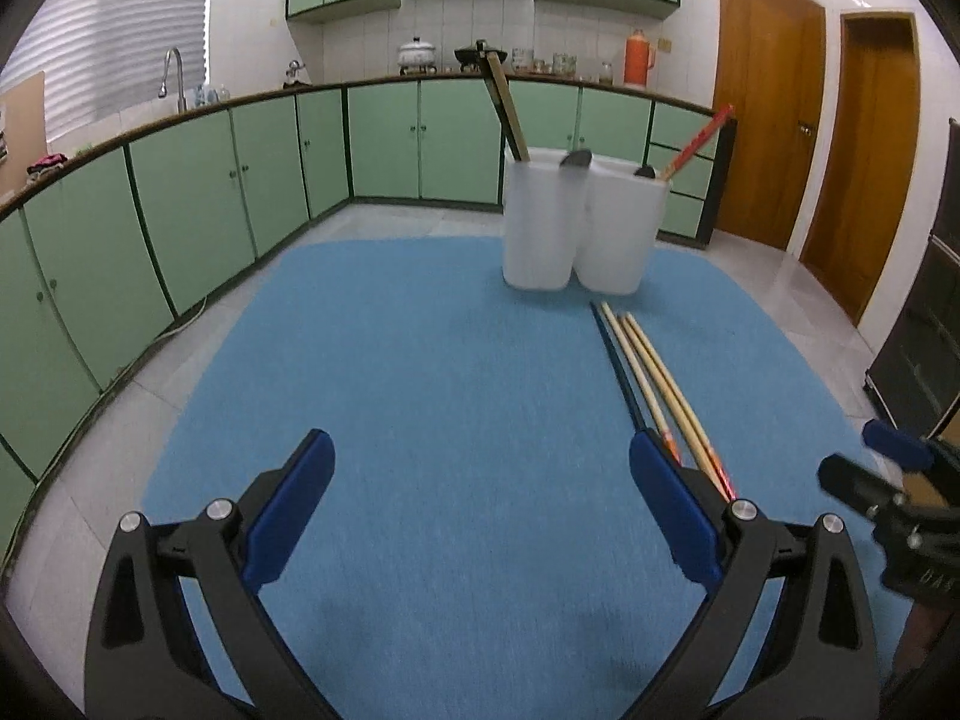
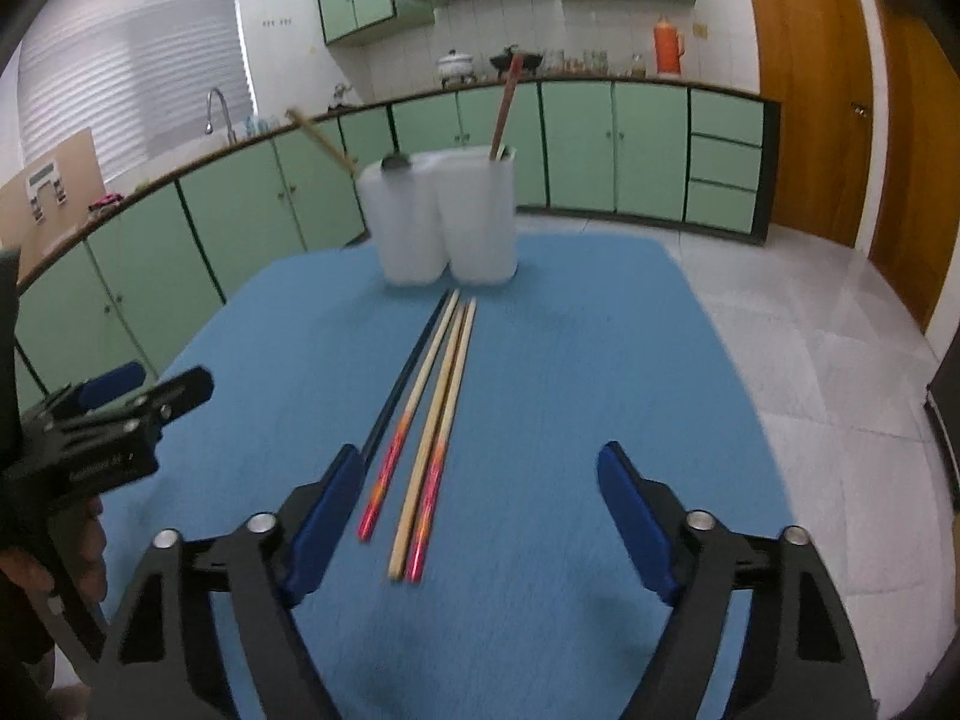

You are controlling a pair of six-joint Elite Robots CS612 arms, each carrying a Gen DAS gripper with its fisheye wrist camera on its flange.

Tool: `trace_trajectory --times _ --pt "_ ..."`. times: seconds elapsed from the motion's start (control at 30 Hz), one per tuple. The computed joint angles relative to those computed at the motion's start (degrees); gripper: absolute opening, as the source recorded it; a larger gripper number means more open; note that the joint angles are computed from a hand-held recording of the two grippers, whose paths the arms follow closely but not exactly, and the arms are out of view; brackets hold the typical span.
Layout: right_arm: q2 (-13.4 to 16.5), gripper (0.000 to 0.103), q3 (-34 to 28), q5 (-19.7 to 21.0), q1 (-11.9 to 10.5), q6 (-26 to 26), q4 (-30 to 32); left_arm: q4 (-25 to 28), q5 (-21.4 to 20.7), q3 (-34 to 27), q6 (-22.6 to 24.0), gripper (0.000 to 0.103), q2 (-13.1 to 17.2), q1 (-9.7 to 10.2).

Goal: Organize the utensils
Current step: 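Move both open tools back toward the remaining chopsticks on the mat, then grasp a red-patterned chopstick with the right tool while the left tool grasps the black chopstick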

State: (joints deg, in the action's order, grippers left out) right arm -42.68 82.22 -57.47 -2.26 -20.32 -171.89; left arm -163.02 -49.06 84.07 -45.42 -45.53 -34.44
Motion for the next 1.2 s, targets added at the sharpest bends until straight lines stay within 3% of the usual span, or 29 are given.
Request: trace_trajectory --times 0.27,0.53,0.93,1.07,1.2 --pt "-0.86 0.045 1.94 -0.9 0.13 -4.3 5.22 0.83 -1.78 0.57 -0.54 0.096 0.19 -0.4" --pt "-0.99 0.027 2.21 -2.06 0.6 -7.39 8.53 1.59 -3.17 0.97 -1.49 0.096 0.17 -0.29" --pt "-0.4 0.019 2.41 -4.22 1.75 -8.36 5.49 1.46 -4.0 1.14 -2.46 0.096 0.18 -0.04" --pt "-0.16 0.007 2.2 -4.95 2.21 -8.96 4.68 1.52 -4.24 0.83 -2.44 0.096 0.37 -0.02" --pt "0.06 0.007 1.98 -4.98 2.09 -7.76 4.33 1.39 -4.23 0.77 -2.47 0.096 0.46 -0.03"
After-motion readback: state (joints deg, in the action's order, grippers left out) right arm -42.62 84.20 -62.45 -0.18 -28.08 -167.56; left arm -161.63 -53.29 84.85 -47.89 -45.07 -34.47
